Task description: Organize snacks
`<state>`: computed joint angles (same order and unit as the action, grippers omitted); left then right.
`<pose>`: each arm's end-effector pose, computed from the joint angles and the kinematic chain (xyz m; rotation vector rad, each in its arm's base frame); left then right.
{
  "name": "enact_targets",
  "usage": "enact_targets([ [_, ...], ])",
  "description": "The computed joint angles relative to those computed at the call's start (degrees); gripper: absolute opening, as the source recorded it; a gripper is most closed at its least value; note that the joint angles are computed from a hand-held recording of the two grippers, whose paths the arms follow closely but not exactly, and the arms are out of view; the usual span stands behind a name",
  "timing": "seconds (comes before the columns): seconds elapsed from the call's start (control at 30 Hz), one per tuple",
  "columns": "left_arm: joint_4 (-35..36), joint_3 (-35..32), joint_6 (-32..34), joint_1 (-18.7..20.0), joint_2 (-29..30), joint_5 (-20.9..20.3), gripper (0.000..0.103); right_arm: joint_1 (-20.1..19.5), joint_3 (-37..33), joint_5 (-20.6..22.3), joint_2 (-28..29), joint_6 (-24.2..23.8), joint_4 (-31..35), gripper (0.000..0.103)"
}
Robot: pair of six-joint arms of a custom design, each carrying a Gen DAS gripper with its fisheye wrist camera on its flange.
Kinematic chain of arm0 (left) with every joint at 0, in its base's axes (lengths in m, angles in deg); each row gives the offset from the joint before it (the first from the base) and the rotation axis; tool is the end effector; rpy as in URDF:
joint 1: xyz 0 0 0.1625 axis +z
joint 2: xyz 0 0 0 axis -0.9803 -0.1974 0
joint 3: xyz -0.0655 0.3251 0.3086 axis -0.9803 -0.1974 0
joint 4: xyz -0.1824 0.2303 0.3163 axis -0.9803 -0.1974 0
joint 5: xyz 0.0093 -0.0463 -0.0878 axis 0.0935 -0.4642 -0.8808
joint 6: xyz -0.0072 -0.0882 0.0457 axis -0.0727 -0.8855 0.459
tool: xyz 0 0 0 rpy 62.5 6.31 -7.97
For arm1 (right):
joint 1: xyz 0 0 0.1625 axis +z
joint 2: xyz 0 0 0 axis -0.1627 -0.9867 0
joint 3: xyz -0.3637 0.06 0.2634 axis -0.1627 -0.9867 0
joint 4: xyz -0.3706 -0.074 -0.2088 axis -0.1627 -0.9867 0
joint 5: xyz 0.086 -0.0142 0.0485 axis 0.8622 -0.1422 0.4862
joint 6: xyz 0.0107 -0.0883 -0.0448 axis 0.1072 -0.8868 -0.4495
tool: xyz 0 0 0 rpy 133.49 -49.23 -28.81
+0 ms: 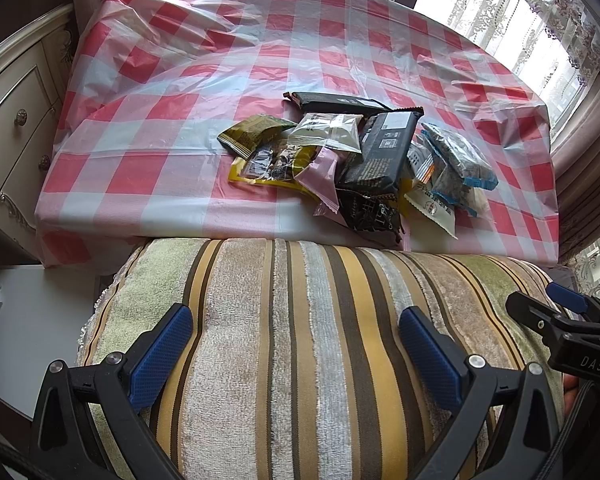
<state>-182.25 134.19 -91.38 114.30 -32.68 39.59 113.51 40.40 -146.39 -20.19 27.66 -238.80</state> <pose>-0.2111 -0.4148 0.1743 -0.6126 2.1266 -0.9645 0.2413 -0.5868 0.1466 1.1158 -2.4293 0.0961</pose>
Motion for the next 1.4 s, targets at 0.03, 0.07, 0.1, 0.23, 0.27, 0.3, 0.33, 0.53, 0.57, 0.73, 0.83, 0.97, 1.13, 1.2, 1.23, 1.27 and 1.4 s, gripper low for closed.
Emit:
enact_targets([
  [0.03, 0.5, -0.2, -0.3, 0.0, 0.1, 0.0, 0.103, 0.0, 0.0, 0.1, 0.0, 0.0, 0.1, 0.103],
  [0.07, 1.2, -0.4, -0.7, -0.1, 0.2, 0.1, 0.103, 0.0, 0.1, 0.0, -0.1, 0.0, -0.1, 0.103],
  [0.1, 2.4, -0.8, -1.5, -0.3, 0.3, 0.3, 0.103, 0.0, 0.1, 0.0, 0.0, 0.0, -0.1, 0.103],
  [0.23, 4.4, -1.2, -2.8, -0.6, -0.1, 1.3, 0.100, 0.0, -0.2, 0.4, 0.1, 0.2, 0.0, 0.103],
  [0.27, 4.3, -1.2, -2.6, -0.6, -0.2, 1.8, 0.098, 0.0, -0.3, 0.5, 0.2, 0.2, -0.1, 0.103],
  [0.3, 4.1, -1.2, -2.2, -0.5, -0.3, 2.3, 0.095, 0.0, -0.6, 0.7, 0.3, 0.3, 0.0, 0.103],
  [0.33, 3.8, -1.2, -1.7, -0.4, -0.4, 3.0, 0.093, 0.0, -0.8, 0.8, 0.5, 0.4, 0.1, 0.103],
  [0.53, -1.4, -1.6, 7.3, 1.1, -0.7, 8.5, 0.090, 0.1, -3.6, 2.3, 2.0, 2.3, 2.8, 0.103],
  [0.57, -3.8, -1.3, 9.5, 1.6, -0.9, 9.1, 0.089, 0.2, -4.4, 2.7, 2.4, 2.8, 3.3, 0.103],
  [0.73, -17.4, 0.6, 21.0, 4.1, -2.0, 11.1, 0.084, 1.2, -7.7, 3.5, 5.3, 3.2, 1.1, 0.103],
  [0.83, -25.4, 1.5, 27.2, 6.1, -2.6, 11.5, 0.081, 2.1, -10.3, 3.6, 7.9, 2.6, -0.6, 0.103],
  [0.97, -33.8, 1.5, 34.6, 9.7, -2.7, 10.1, 0.079, 3.0, -13.8, 2.4, 11.8, 1.6, -1.6, 0.103],
  [1.13, -38.2, -1.7, 42.6, 14.0, -0.3, 6.7, 0.079, 3.7, -17.1, 0.8, 15.5, 0.5, -2.7, 0.103],
  [1.2, -40.3, -2.7, 45.2, 15.6, 0.8, 5.3, 0.079, 3.8, -18.5, 0.5, 16.7, 0.5, -2.2, 0.103],
  [1.23, -40.6, -3.1, 45.6, 16.3, 1.1, 4.8, 0.079, 3.8, -19.0, 0.4, 17.2, 0.1, -2.2, 0.103],
  [1.27, -40.8, -3.6, 46.0, 16.9, 1.5, 4.4, 0.079, 3.8, -19.4, 0.0, 17.7, -0.1, -2.3, 0.103],
  [1.4, -40.6, -5.8, 47.6, 19.0, 3.0, 2.5, 0.079, 4.0, -20.9, -0.4, 19.2, -1.3, -1.9, 0.103],
])
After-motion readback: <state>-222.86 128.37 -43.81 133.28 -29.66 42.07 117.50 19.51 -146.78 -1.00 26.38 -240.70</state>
